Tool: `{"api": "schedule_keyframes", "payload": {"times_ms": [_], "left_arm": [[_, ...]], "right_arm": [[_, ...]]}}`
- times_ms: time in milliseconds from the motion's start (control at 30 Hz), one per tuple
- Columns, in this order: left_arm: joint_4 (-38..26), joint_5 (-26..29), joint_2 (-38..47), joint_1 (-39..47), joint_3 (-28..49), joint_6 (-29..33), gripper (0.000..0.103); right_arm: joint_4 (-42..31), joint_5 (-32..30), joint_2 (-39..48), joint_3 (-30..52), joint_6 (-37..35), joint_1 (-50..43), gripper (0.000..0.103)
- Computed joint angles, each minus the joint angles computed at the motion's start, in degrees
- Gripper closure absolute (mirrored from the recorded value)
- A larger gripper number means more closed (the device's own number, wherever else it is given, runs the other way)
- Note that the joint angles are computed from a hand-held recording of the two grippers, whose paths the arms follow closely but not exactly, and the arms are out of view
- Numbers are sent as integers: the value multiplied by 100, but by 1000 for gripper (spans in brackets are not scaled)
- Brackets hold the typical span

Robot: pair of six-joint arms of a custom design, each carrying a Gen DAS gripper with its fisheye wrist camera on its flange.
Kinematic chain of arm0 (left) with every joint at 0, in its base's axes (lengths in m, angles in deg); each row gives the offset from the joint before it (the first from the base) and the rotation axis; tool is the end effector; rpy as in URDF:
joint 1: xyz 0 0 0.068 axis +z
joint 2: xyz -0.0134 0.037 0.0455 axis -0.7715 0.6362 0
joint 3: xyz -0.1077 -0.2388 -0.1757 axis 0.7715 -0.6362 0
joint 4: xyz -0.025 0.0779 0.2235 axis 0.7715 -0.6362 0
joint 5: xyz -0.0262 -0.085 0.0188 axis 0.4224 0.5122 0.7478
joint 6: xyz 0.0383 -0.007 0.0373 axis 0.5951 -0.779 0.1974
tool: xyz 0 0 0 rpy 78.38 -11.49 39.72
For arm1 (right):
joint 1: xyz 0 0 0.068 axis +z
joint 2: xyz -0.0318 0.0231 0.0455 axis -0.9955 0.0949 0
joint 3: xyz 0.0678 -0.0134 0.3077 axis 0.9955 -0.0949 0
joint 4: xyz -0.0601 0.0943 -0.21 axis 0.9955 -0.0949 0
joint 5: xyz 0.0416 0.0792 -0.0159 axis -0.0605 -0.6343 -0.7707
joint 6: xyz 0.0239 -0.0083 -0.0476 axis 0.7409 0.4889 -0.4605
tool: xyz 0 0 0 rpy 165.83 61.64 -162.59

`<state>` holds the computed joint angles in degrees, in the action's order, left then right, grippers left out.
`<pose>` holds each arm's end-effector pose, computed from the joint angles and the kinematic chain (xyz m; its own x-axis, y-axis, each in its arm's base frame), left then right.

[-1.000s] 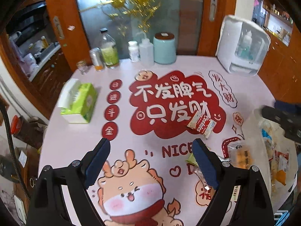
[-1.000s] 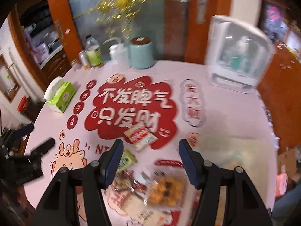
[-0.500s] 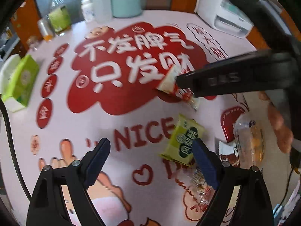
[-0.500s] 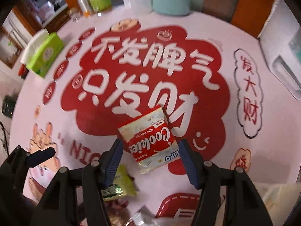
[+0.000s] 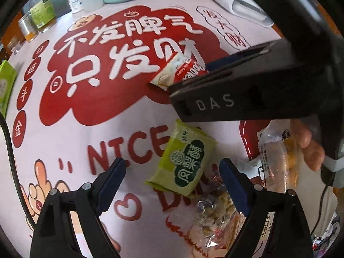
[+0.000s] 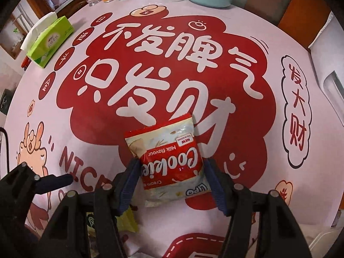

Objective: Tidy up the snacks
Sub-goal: 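Grasp a green snack pack with the left tool while the right tool grasps the Cookies bag, then carry both snacks into the white tray and open both tools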

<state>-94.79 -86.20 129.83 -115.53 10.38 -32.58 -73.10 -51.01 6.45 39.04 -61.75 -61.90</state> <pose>0.1116 -0.2200 0.1665 -0.9447 -0.1434 -0.2949 -0.1006 0.9827 -0.1554 0.2326 0.1019 0.1830 -0.6607 -0.7211 -0.2083 -0.7427 0.6683 0.0424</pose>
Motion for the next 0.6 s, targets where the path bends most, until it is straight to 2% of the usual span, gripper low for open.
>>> {"api": "schedule_keyframes", "payload": {"times_ms": [100, 167, 267, 333, 400, 433, 467, 500, 600], "left_arm": [[-163, -148, 184, -40, 163, -47, 16], [-291, -257, 253, -71, 252, -145, 21], [-548, -404, 349, -125, 422, -211, 36], [-855, -512, 470, -161, 617, -226, 55], [-883, -532, 495, -129, 689, -138, 68], [-857, -482, 507, -61, 706, -96, 68], [-838, -465, 497, -22, 693, -77, 68], [-834, -479, 482, -15, 696, -83, 68], [-964, -484, 336, -62, 684, -264, 68]], "right_arm": [[60, 37, 12, -73, -188, -61, 32], [94, 35, 20, -110, -285, -104, 32], [121, 35, 51, -119, -355, -115, 31], [204, 116, 23, -192, -369, -42, 30], [276, 100, -23, -269, -304, -2, 30], [293, 112, -20, -273, -264, 15, 31], [316, 73, -84, -294, -234, 14, 43], [302, 73, -119, -290, -216, 30, 50], [99, 158, -206, -198, -46, 61, 56]]}}
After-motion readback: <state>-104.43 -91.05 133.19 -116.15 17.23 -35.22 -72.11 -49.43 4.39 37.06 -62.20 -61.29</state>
